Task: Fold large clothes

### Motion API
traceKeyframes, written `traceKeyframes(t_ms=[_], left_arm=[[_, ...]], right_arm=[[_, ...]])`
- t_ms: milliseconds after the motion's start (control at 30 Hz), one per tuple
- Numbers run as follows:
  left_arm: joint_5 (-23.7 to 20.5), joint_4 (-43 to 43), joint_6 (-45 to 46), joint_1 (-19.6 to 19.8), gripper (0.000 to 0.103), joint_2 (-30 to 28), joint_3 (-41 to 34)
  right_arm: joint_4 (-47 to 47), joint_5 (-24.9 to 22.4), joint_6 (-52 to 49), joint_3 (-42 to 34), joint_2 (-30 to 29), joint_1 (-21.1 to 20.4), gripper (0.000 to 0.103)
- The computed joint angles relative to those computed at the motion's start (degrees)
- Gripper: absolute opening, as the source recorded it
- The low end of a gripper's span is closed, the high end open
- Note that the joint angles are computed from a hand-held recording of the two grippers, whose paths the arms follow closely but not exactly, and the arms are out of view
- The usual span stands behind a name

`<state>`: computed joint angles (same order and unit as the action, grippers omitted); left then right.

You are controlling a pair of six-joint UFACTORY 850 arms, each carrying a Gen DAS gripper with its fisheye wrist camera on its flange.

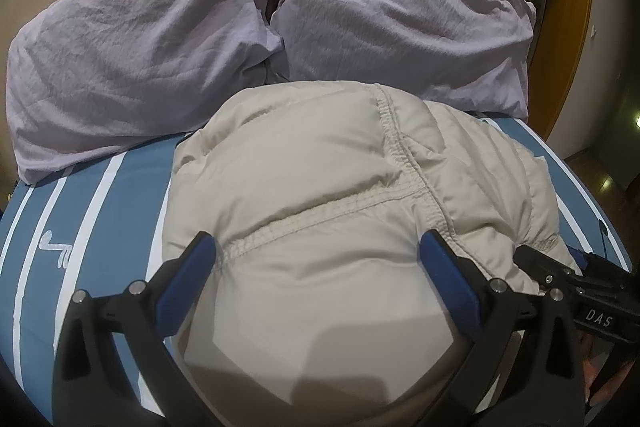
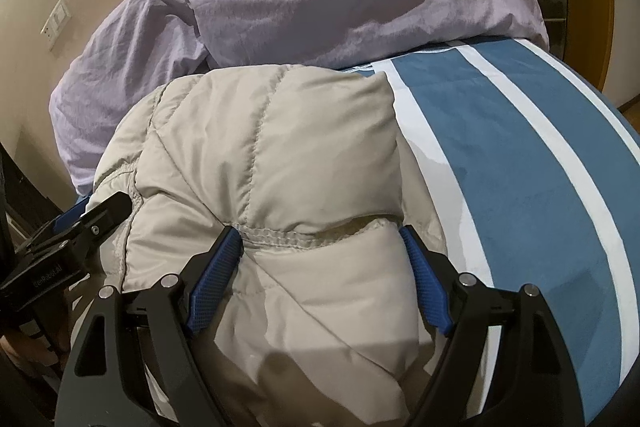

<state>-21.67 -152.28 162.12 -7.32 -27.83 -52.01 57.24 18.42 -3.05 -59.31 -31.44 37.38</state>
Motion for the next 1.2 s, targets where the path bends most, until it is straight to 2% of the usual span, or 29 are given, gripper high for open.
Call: traceKeyframes(t_ms=[800, 1000, 1200], left_arm=[[-0.6, 0.9, -0.6, 0.4, 0.101, 0.2, 0.8], [0.8, 7.7, -6.7, 1.2, 0.101, 1.3, 1.0], [-0.2, 21.5, -22.0, 4.4, 0.101, 3.9, 2.9]], right_arm=[[4.2, 1.1, -2.8, 0.4, 0.0, 1.1, 0.082], [5.8, 0.2, -4.3, 0.4, 0.2, 0.9, 0.082], [19.9, -0.6, -17.5, -0.2, 1.0, 1.1, 0.09]])
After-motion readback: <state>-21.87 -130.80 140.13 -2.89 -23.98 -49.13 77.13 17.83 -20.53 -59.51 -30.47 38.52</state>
